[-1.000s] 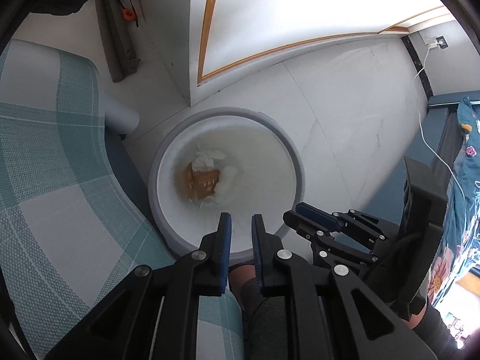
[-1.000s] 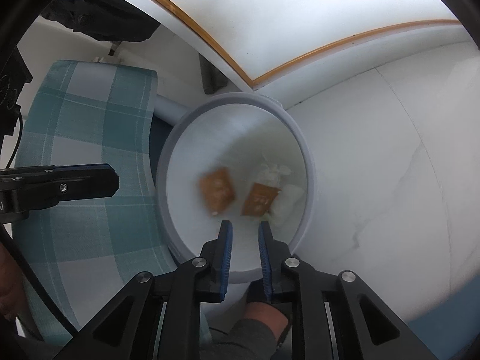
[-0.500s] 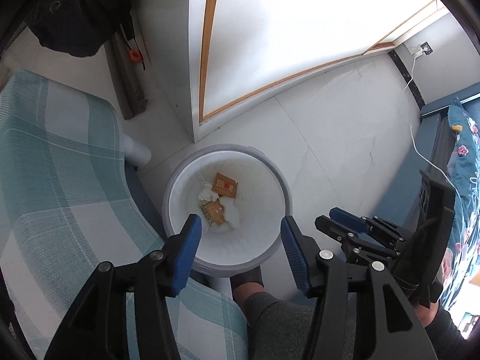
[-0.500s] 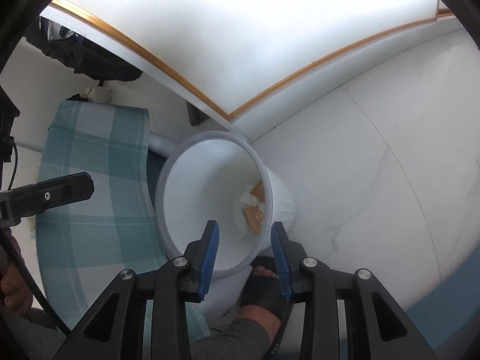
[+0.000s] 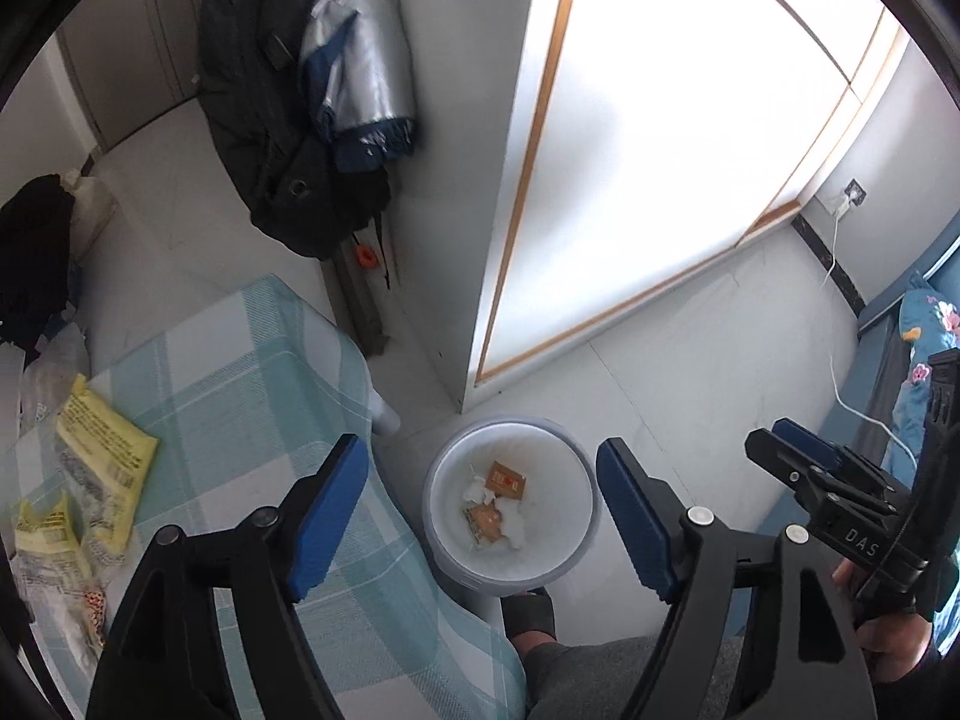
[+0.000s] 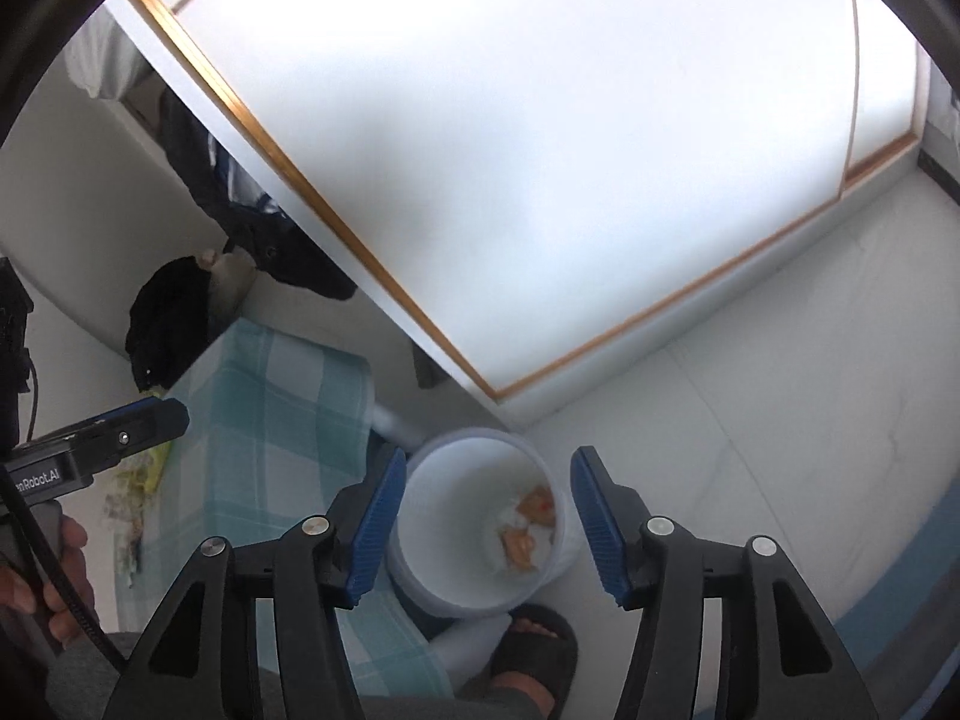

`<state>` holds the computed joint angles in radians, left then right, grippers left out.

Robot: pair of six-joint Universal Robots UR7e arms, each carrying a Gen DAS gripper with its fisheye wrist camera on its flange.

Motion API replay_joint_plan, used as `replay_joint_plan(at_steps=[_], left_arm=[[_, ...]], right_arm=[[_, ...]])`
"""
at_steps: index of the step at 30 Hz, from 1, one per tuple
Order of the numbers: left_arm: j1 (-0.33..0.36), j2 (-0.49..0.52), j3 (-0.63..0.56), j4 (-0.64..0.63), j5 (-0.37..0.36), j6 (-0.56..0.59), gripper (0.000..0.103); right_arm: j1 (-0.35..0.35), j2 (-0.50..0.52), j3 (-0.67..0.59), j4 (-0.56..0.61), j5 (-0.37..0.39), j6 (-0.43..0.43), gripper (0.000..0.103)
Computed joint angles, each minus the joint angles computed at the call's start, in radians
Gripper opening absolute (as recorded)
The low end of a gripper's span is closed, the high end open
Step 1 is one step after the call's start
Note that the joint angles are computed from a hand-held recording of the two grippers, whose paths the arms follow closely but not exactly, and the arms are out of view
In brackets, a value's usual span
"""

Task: Collect trash
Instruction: 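Raise both grippers from the bin back over the table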

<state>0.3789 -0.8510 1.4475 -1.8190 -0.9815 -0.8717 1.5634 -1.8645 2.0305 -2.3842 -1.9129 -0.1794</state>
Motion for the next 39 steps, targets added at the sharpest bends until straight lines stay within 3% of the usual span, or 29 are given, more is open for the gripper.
replay_joint_plan(at_steps=[11,13,21,24,31,39], left_arm=[[-0.076,-0.178,0.103,0.057,0.206,-0.126,0.077],[-0.089,-0.218,0.121,0.088,0.244,-0.166,0.084],[-0.143,-0.372,0.189,0.270,0.362,-0.409,0.088],[-0.158,-0.451,0.247,0.259,0.379,-0.441,0.094],[-0.192,-0.554,0.273,0.587,0.439,-0.703,0.097],[-0.175,-0.657,0.328,0.784,0.428,-0.902,0.097]], right_arm=[[0.291,0.030,-0.057,-0.142,-0.138,-0.007,0.069],[0.338,0.043,-0.064,-0.161,-0.145,-0.008,0.071],[0.518,0.155,-0.070,-0.270,-0.174,-0.024,0.083],[0.575,0.213,-0.062,-0.337,-0.196,-0.038,0.087],[0.640,0.311,-0.042,-0.390,-0.168,-0.053,0.090],[0.658,0.404,-0.011,-0.414,-0.122,-0.042,0.090]])
